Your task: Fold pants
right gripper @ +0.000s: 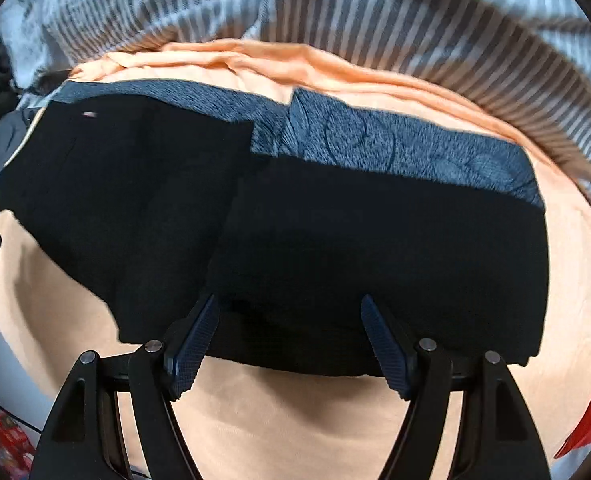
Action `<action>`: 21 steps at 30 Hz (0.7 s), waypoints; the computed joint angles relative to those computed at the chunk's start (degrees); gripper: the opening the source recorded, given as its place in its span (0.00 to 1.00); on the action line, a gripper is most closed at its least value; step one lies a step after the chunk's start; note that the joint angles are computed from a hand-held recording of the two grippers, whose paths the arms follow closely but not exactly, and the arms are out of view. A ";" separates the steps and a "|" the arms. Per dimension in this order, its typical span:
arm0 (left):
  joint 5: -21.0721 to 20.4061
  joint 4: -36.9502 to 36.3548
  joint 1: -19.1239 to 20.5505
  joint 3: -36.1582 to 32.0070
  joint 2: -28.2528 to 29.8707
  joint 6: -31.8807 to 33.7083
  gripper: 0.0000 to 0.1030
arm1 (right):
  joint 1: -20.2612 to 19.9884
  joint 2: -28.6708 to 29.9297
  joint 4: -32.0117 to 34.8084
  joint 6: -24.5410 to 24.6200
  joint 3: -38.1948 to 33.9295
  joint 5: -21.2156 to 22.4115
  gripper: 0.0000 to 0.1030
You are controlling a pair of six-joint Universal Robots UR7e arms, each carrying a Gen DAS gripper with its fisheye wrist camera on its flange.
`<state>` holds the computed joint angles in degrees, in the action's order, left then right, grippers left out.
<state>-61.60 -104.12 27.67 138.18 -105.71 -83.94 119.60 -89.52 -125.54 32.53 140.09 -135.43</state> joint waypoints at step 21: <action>-1.79 -37.45 10.59 9.59 3.08 12.40 0.90 | 0.06 4.06 -0.12 -0.60 -1.03 -1.90 0.77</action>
